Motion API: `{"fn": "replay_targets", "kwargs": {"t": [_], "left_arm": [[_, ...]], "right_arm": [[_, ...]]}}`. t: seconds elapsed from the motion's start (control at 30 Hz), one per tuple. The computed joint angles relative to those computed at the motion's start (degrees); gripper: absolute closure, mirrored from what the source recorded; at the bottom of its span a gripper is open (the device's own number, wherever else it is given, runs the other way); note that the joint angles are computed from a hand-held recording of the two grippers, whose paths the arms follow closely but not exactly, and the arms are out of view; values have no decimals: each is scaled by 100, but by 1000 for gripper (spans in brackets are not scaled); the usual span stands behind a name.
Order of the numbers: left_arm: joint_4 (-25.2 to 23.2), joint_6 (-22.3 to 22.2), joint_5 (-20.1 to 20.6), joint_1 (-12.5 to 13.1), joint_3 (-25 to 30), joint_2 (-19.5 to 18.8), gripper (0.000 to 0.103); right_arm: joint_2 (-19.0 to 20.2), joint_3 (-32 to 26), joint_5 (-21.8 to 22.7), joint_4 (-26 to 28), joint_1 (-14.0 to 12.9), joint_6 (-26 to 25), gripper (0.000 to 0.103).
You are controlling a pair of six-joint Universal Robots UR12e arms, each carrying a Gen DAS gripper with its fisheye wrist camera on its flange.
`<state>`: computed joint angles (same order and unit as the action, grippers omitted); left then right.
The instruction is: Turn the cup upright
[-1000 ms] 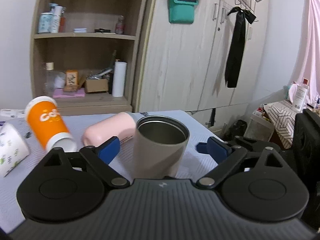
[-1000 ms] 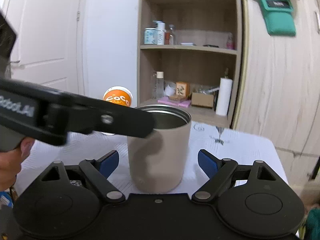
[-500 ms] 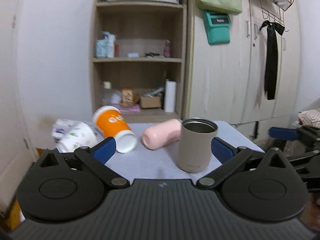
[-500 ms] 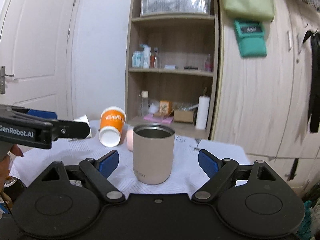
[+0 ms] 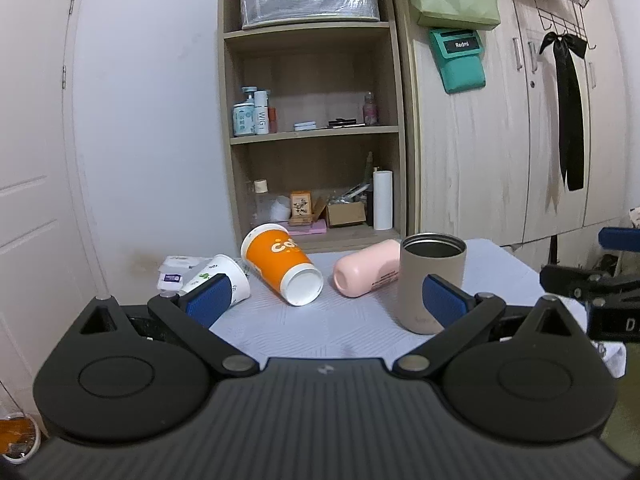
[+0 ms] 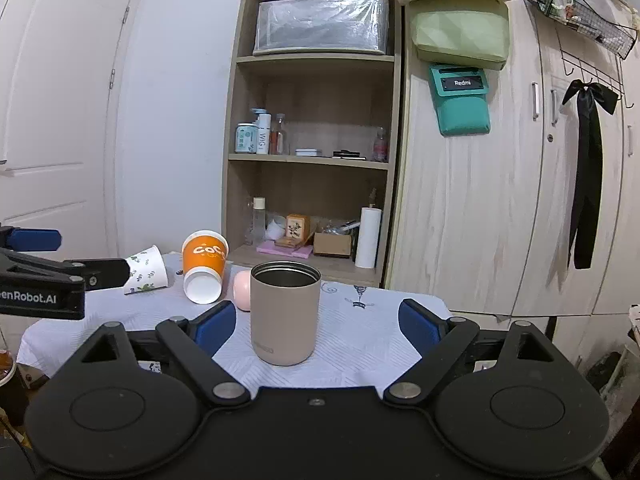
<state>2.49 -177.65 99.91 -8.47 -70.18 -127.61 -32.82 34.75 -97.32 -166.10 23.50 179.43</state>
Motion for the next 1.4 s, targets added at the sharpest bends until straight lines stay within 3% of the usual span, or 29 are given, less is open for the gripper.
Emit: {"fn": "replay_targets", "kwargs": {"t": [0.3, 0.4, 0.63, 1.4], "left_arm": [[-75, 10, 239, -31, -60, 40, 0], [-46, 57, 329, -47, -71, 41, 0], [-162, 52, 561, -91, -14, 23, 0], [-274, -97, 779, -104, 3, 0, 0]], "right_arm": [[-56, 44, -118, 36, 54, 95, 9], [-73, 51, -183, 117, 65, 167, 0], [-20, -101, -667, 443, 124, 354, 0], [-40, -104, -852, 506, 157, 573, 0]]}}
